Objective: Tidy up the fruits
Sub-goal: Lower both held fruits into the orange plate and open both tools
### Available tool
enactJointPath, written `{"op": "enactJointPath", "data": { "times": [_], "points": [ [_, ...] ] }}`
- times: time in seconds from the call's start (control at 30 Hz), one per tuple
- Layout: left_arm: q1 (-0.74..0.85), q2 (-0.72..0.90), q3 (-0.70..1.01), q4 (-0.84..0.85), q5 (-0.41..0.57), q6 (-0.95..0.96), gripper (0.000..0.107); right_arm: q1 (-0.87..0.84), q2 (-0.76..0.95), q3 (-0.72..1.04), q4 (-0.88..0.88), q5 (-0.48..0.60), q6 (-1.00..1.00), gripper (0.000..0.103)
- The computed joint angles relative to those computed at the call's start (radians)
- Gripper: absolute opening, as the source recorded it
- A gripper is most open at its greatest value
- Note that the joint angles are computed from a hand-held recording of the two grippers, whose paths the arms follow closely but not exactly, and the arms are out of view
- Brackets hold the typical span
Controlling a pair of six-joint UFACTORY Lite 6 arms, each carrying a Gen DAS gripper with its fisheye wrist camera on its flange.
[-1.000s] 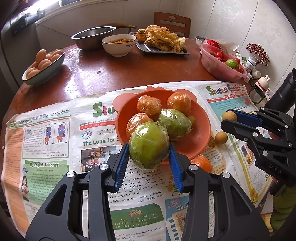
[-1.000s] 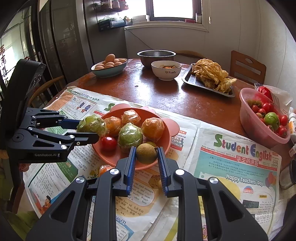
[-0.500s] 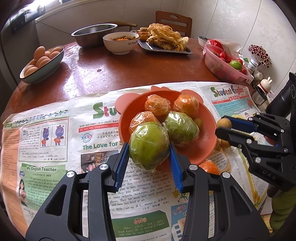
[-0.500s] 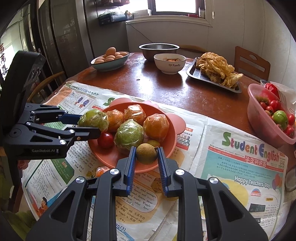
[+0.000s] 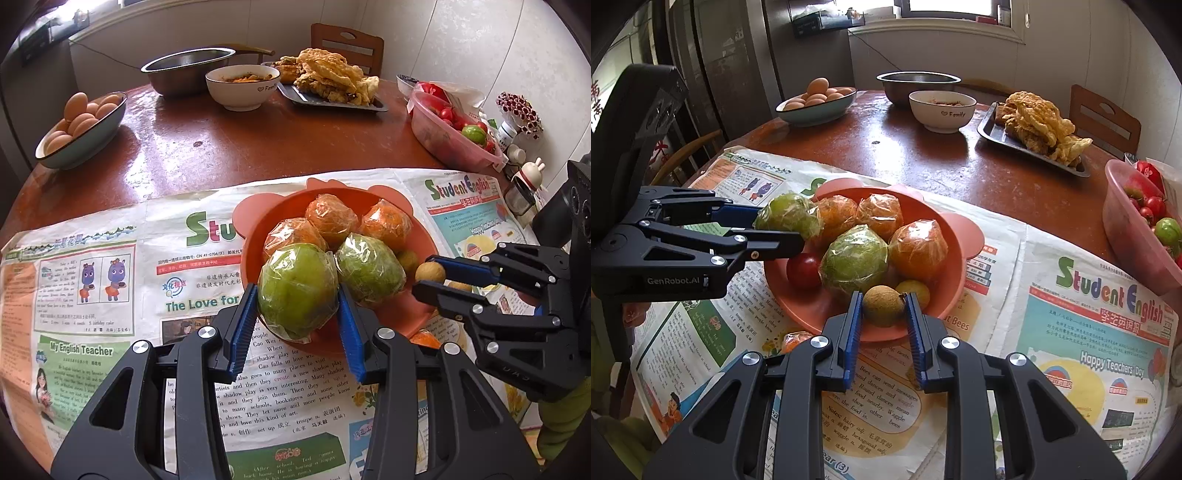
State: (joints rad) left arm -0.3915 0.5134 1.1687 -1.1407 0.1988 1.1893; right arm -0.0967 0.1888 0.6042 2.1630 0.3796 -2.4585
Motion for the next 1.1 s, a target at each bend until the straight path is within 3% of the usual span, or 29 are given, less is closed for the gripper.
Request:
{"op": "enactJointPath", "data": {
  "times": [1.1],
  "points": [
    [0.017,0.001,-0.007,-0.148,0.017,0.163,0.035,0.006,0.025,0.016,0.019,-0.009,-0.013,0.024]
  ]
}}
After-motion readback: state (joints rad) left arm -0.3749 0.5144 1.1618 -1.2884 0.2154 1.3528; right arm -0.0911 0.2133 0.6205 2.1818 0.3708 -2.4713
